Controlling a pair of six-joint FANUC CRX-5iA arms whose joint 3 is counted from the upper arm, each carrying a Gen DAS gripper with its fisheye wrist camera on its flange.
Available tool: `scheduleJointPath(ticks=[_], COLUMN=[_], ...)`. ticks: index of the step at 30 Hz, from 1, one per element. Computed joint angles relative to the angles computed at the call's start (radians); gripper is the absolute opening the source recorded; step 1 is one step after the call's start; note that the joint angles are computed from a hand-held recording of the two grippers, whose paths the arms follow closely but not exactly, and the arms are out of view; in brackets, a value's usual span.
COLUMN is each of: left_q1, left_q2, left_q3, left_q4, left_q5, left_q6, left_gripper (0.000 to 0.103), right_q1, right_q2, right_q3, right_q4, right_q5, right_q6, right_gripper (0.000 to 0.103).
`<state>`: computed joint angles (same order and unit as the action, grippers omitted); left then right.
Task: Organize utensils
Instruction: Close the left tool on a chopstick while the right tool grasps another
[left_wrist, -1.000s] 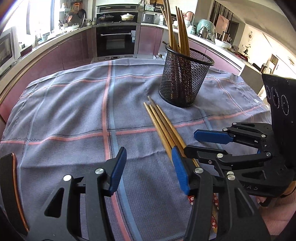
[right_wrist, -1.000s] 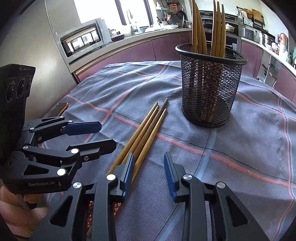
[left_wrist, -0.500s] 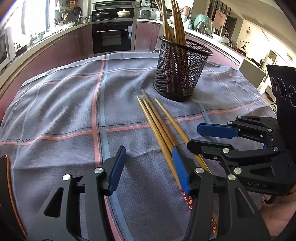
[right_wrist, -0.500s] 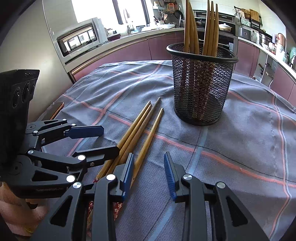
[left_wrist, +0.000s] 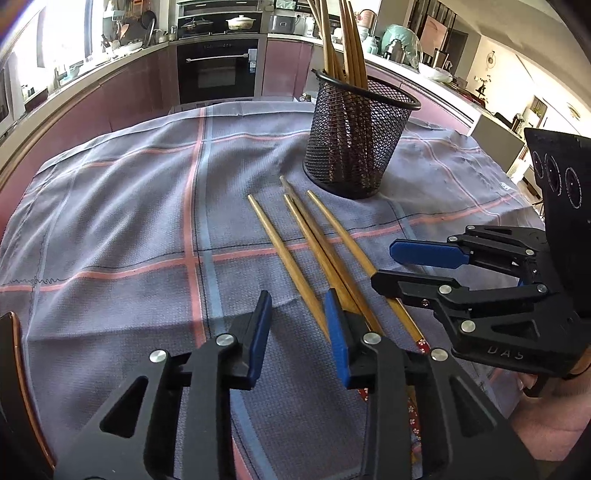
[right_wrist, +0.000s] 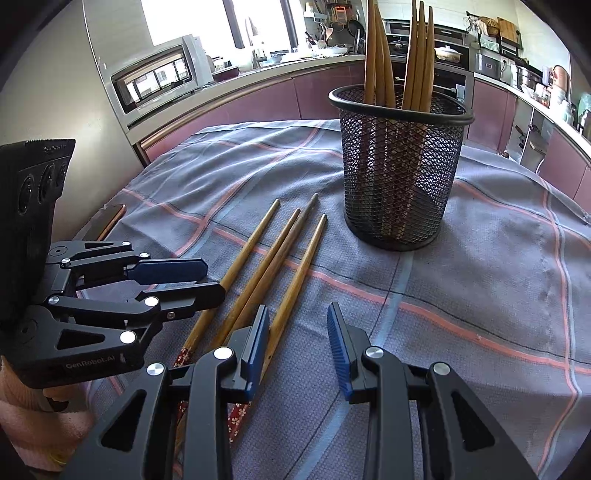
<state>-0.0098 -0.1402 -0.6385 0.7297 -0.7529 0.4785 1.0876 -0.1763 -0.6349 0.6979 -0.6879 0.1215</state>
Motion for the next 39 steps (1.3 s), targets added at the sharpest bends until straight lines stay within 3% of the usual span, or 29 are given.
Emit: scheduleJointPath(ticks=[4,11,17,39], left_q1=[-0.017,-0.045,-0.041,-0.042], left_q2=[0.015,0.033,0.032,0.041], left_q3=[0.019,0.04,0.043,0.055], left_q4=[-0.028,-0.058,-0.077,-0.087], left_q5=[0.02,0.056,0.065,0.052], left_q6=[0.033,0.086,0.132,0.193], left_gripper=[0.037,0.036,0.016,0.01], right_q1=[-0.001,-0.013,-0.022,-0.028], right_q2=[0.006,0.046,0.047,0.061], right_q3=[0.002,0.033,0.029,0.047], right_q4=[0.006,0.018,0.027,0.017], right_q5=[-0.003,-0.018,-0.014,-0.031], right_q6=[-0.005,0.006,-0.016,0.013], right_gripper=[0.029,0.024,0.01,0.005])
